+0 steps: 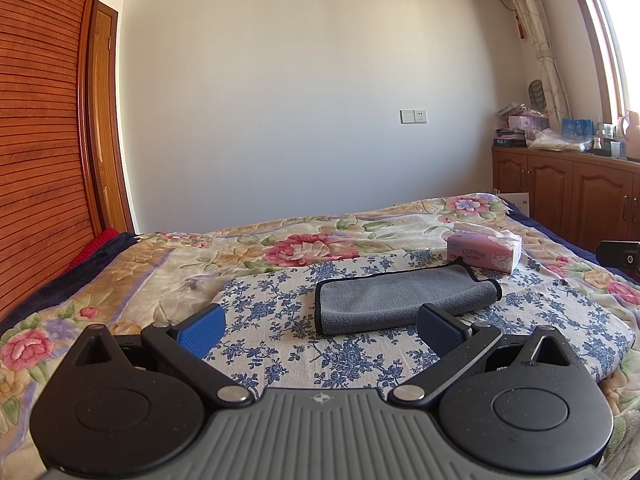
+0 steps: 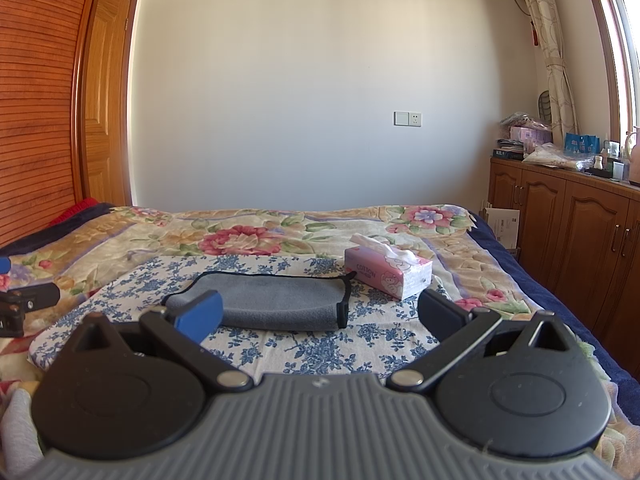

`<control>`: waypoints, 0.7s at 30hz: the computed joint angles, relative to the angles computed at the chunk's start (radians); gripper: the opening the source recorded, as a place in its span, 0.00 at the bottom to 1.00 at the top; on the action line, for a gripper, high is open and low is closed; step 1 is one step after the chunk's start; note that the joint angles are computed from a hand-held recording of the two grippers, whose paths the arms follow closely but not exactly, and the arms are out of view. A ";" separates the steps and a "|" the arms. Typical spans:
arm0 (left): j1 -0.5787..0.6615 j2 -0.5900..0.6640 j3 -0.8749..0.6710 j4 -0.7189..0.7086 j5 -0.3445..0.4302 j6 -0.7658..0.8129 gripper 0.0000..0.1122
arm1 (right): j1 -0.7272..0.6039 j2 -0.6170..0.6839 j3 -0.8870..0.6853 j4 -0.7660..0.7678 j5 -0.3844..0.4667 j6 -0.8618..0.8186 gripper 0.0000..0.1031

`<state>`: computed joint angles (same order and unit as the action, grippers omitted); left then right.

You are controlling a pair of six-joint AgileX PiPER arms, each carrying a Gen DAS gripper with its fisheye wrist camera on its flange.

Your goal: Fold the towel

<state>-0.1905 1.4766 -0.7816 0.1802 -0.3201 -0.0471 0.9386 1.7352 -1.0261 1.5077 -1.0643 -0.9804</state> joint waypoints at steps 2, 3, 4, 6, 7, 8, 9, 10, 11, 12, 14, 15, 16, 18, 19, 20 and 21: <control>0.000 0.000 0.000 0.000 0.000 0.000 0.92 | 0.001 0.000 -0.001 0.001 0.000 -0.001 1.00; 0.000 0.000 0.000 0.000 0.000 0.000 0.92 | 0.001 0.000 -0.001 0.001 0.000 -0.001 1.00; 0.000 0.000 0.000 -0.001 0.000 0.001 0.92 | 0.001 0.000 -0.001 0.001 0.000 -0.001 1.00; 0.000 0.000 0.000 -0.001 0.000 0.001 0.92 | 0.001 0.000 -0.001 0.001 0.000 -0.002 1.00; 0.000 0.000 0.001 0.001 -0.001 -0.001 0.92 | 0.001 0.000 -0.001 0.001 0.000 -0.002 1.00; -0.001 0.000 0.000 -0.002 0.000 0.002 0.92 | 0.001 0.000 -0.001 0.001 0.000 -0.002 1.00; -0.001 0.000 0.000 -0.002 0.000 0.002 0.92 | 0.001 0.000 -0.001 0.001 0.000 -0.002 1.00; -0.001 0.000 0.000 -0.002 0.000 0.002 0.92 | 0.001 0.000 -0.001 0.001 0.000 -0.002 1.00; -0.001 0.000 0.000 -0.002 0.000 0.002 0.92 | 0.001 0.000 -0.002 0.002 -0.001 -0.002 1.00; -0.001 0.000 0.001 -0.005 0.000 0.005 0.92 | 0.001 0.000 -0.002 0.002 -0.001 -0.002 1.00; -0.002 0.000 0.001 -0.005 0.000 0.005 0.92 | 0.001 0.000 -0.002 0.002 -0.001 -0.002 1.00; -0.002 0.000 0.001 -0.005 0.000 0.004 0.92 | 0.001 0.000 -0.002 0.002 -0.001 -0.002 1.00; -0.002 -0.001 0.002 -0.006 -0.001 0.006 0.92 | 0.001 0.000 -0.002 0.002 -0.001 -0.002 1.00; -0.002 0.000 0.001 -0.007 -0.001 0.007 0.92 | 0.001 0.000 -0.002 0.002 -0.001 -0.003 1.00; -0.002 0.000 0.001 -0.008 0.000 0.008 0.92 | 0.001 0.000 -0.002 0.002 -0.001 -0.003 1.00; -0.002 -0.001 0.001 -0.009 0.000 0.009 0.92 | 0.001 0.000 -0.002 0.002 -0.001 -0.003 1.00; -0.003 0.000 0.001 -0.010 0.000 0.009 0.92 | 0.001 0.000 -0.002 0.002 -0.001 -0.003 1.00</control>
<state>-0.1933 1.4762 -0.7806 0.1702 -0.3205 -0.0379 0.9398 1.7353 -1.0284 1.5102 -1.0650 -0.9839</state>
